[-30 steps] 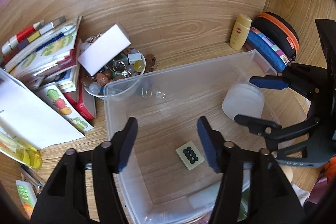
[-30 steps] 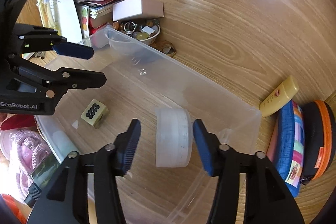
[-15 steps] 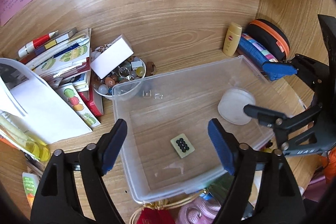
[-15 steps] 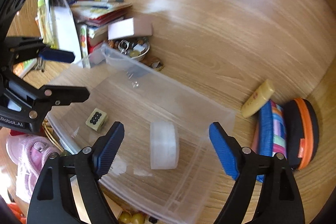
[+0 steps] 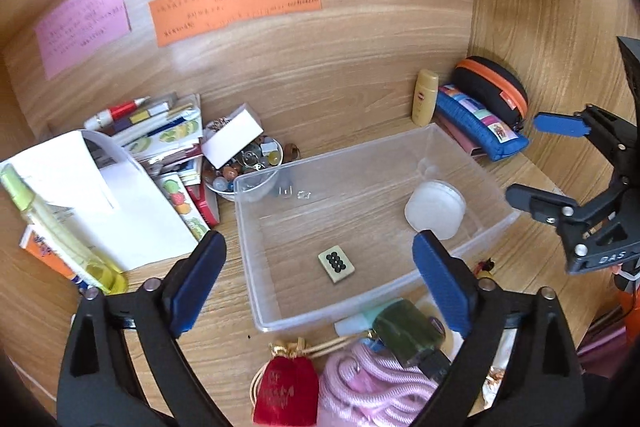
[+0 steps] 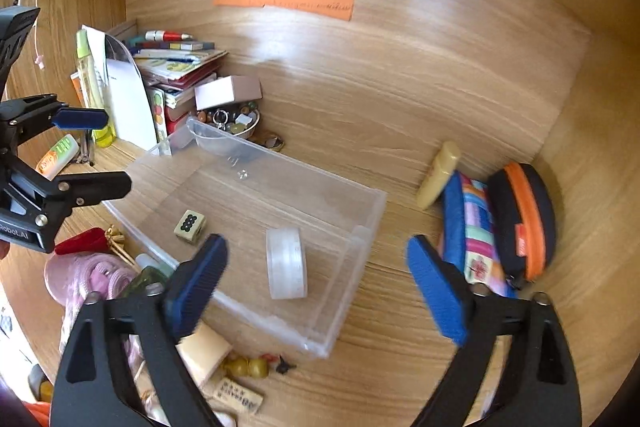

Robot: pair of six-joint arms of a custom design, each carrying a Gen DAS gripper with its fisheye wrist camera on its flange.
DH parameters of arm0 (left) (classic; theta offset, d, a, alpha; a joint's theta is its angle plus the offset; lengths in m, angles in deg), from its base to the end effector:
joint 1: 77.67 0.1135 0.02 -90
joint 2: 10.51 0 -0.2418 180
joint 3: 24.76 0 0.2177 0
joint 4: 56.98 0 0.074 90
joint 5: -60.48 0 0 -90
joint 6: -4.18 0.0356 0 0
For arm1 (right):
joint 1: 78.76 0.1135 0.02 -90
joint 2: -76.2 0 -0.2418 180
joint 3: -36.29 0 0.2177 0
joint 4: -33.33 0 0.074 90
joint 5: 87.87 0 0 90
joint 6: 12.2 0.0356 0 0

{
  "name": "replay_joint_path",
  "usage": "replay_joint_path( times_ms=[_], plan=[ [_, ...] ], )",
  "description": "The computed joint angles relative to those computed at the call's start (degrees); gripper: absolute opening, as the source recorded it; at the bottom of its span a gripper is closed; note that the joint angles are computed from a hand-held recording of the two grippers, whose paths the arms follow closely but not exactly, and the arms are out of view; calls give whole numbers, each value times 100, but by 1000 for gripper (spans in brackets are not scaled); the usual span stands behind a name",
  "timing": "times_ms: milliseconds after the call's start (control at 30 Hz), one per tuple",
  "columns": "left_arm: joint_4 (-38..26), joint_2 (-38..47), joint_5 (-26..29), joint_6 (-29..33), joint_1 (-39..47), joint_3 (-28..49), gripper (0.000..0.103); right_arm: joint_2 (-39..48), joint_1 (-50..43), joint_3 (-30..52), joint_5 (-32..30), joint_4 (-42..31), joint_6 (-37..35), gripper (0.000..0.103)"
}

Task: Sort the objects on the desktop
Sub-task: 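Withdraw both tools from the box toward the cluttered items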

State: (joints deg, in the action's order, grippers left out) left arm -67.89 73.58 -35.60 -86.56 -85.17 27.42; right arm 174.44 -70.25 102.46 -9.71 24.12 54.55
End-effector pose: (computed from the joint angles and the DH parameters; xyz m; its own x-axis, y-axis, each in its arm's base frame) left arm 0.2584 -0.0302 0.1646 -0.6745 0.0758 -0.7344 0.0441 0.9971 0.0625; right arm 0.3163 0.0547 0.1654 -0.4821 -0.4628 -0.7439 -0.5307 0.8298 -0.1723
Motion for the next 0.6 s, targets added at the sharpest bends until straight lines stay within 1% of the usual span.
replay_joint_path(
  times_ms=[67,200,267,500,600],
  plan=[
    [-26,-236,-105,-51,-76,-157,96,-315,-85,-342,-84,168,-21,98],
    [-115,-741,-309,-231,-237,-485,97,-1092,-334,-1009,-397,247,-108,99],
    [-213,-1034,-422,-356,-340,-659,97,-1455,-439,-1313,-493,277,-143,102],
    [-582,-2119,-791,-747,-658,-1338,100,-2328,-650,-2262,-780,493,-305,103],
    [-756,-2544,-901,-871,-767,-1619,100,-2546,-792,-2574,-952,554,-442,103]
  ],
)
